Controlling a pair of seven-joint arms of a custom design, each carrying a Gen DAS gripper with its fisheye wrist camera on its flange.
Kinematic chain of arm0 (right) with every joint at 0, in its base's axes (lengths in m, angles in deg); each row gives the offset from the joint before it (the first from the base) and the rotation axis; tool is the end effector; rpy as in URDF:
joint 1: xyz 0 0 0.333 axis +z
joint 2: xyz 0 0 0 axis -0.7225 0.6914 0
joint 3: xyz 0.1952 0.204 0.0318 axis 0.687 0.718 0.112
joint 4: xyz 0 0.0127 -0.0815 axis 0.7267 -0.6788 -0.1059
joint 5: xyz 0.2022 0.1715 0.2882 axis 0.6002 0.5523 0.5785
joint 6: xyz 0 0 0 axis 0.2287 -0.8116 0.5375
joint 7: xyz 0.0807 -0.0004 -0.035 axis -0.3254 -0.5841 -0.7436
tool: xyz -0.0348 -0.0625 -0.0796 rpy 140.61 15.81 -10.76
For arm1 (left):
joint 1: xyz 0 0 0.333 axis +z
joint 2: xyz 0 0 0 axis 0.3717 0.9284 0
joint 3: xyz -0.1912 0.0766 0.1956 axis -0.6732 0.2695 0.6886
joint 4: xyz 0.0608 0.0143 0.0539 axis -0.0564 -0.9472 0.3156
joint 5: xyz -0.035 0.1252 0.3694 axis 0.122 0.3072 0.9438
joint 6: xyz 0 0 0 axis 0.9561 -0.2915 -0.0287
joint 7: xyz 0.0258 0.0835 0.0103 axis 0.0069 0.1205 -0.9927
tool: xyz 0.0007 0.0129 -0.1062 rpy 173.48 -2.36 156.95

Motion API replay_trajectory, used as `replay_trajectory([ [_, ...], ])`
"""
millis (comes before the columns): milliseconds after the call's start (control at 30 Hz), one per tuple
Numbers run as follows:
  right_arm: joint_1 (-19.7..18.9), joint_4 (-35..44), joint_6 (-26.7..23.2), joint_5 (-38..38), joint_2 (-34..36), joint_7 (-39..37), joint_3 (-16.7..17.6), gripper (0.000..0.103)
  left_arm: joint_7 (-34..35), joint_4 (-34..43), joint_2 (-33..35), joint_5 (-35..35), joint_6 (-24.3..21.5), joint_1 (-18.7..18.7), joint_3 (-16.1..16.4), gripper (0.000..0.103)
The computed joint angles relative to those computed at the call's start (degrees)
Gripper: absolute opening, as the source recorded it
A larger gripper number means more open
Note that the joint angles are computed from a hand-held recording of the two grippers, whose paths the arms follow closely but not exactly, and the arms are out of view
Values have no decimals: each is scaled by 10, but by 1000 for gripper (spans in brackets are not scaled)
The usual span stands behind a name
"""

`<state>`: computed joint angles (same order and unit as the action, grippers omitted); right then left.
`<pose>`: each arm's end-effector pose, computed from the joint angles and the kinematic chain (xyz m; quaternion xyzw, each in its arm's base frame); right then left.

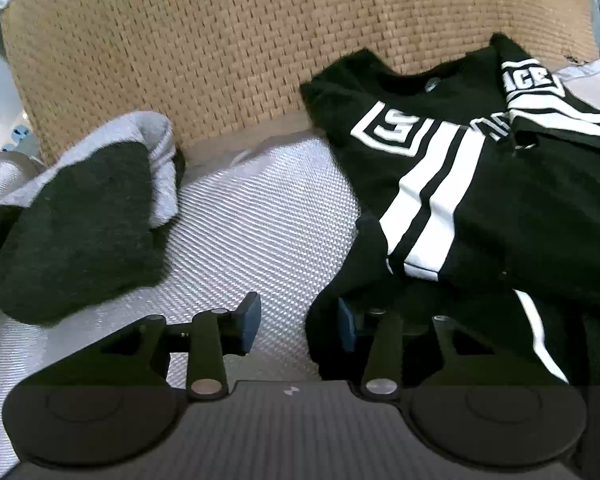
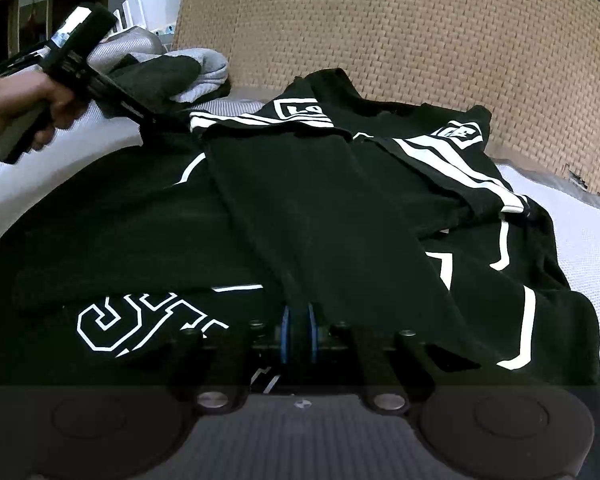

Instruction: Fold clothes

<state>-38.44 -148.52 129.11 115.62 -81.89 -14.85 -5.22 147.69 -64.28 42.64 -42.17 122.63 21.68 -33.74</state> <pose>0.5781 0.0727 0.4223 -0.8454 0.3052 -0.1696 0.4043 0.5782 -0.0952 0.5372 -0.6124 0.6842 -0.1658 0.3597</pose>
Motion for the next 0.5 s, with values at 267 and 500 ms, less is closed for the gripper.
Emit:
replay_trajectory([
  [267, 0, 0, 3, -5, 0, -3, 0, 11, -36, -20, -50, 21, -68, 1, -14, 44],
  [500, -2, 3, -3, -31, 0, 46, -1, 12, 71, -96, -127, -109, -43, -25, -9, 44],
])
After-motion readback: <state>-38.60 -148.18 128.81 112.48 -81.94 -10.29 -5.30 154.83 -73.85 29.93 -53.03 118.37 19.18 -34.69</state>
